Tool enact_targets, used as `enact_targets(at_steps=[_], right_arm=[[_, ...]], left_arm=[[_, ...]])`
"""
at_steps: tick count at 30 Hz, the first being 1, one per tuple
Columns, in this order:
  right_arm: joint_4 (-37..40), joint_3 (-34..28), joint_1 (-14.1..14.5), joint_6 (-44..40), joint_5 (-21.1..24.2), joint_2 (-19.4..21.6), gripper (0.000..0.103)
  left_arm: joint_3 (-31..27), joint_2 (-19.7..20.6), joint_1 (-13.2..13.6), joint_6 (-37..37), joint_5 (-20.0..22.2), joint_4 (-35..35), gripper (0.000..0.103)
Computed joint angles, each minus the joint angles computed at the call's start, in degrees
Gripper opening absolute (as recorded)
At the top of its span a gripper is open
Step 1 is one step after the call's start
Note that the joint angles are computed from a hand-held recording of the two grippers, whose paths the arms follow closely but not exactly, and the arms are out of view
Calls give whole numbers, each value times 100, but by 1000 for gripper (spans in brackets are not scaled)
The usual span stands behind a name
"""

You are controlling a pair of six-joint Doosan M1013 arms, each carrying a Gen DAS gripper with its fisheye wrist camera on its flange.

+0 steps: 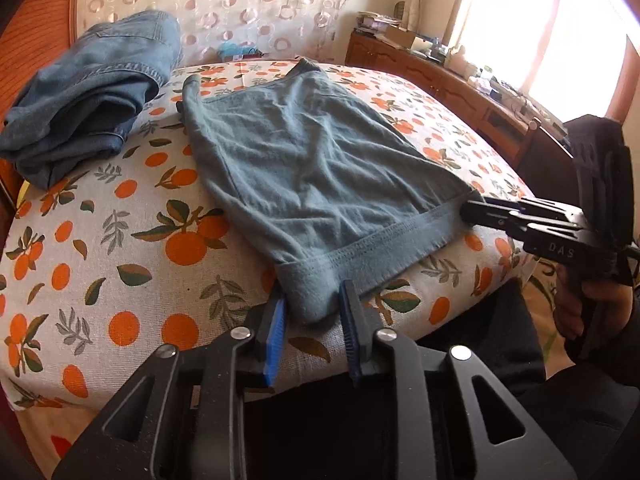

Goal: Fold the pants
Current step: 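Move both grippers to the pants hem, then grasp the hem with both grippers and fold it toward the waistband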

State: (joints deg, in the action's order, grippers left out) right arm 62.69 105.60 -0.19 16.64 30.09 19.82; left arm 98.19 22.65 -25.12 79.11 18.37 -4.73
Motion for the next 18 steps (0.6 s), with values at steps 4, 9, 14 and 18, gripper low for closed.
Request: enact_targets(at_steps=[4,9,14,18], right_arm=[[69,5,-3,-90,0,4,27],[202,68,3,-359,-17,-20,27],[121,80,-58,-342,180,-45,8],[325,128,-161,-597,511,-130,6]], left_arm=[[17,-9,7,114,-23,-101,18],[37,-31,14,376,-3,-259,15],[76,-76,31,610,49,-528,14],[137,-167,38,947,114,-843,12]])
